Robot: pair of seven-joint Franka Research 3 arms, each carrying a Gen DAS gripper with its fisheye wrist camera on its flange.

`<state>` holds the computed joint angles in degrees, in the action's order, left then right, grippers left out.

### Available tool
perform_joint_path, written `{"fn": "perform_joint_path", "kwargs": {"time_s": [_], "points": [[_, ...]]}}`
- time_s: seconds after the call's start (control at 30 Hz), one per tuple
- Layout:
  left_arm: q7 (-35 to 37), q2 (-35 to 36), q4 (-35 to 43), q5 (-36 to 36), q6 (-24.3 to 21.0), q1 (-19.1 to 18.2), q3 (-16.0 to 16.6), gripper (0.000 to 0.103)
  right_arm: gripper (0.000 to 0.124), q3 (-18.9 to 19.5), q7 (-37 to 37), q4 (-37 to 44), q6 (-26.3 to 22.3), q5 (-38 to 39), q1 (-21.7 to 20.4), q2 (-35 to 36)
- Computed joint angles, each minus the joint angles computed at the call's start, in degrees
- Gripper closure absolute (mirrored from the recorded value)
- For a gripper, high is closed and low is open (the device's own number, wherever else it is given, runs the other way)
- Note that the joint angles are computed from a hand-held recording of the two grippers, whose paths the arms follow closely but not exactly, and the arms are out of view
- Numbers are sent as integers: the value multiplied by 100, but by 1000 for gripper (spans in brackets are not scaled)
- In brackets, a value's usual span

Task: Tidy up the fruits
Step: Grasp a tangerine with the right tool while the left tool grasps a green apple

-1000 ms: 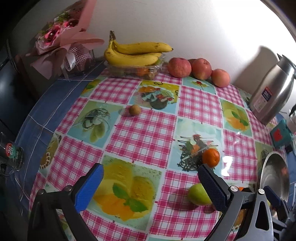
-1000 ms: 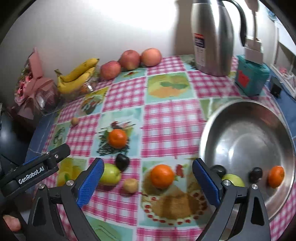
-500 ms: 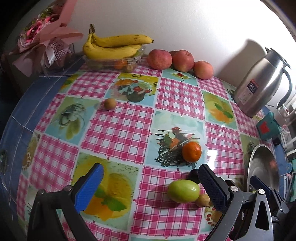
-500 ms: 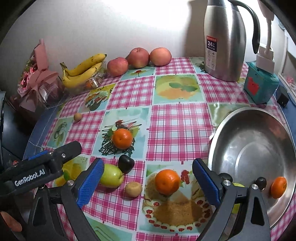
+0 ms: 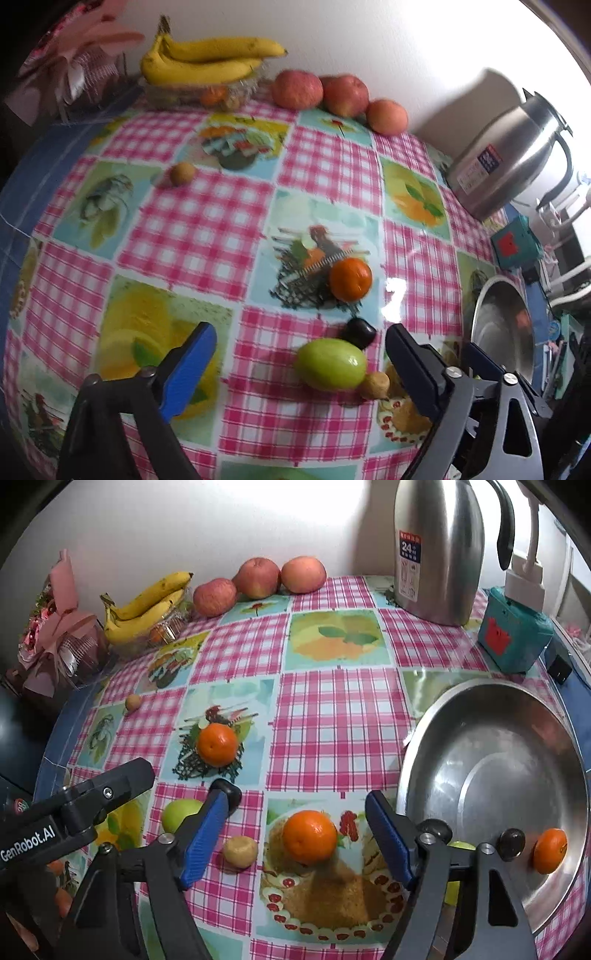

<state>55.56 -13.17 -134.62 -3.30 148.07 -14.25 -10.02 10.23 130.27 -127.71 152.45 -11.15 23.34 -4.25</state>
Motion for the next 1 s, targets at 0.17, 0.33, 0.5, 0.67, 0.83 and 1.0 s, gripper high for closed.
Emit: {"fn": "perform_joint_path", "kwargs": {"time_s": [0.17,0.33,0.5,0.67,0.83,1.0], "points": [[321,143,56,-379,-101,-138,37,18,58,-11,-78,56,-275,29,31,90],[422,298,156,-420,-281,-138,-34,25,64,-46,-103,73,-431,48,61,158],[547,386,192,-636,-344,-147,-47,38,69,-70,-176,88,-517,116,89,195],[688,346,168,-817,-304,-151,-40,48,73,-83,-199,88,-544,149,110,211],[718,338,172,-815,-318,-139,-45,48,83,-82,-278,75,-483,194,118,197],[819,327,180,-916,-292,-152,-27,48,85,-86,-340,79,-468,259,122,200]]}}
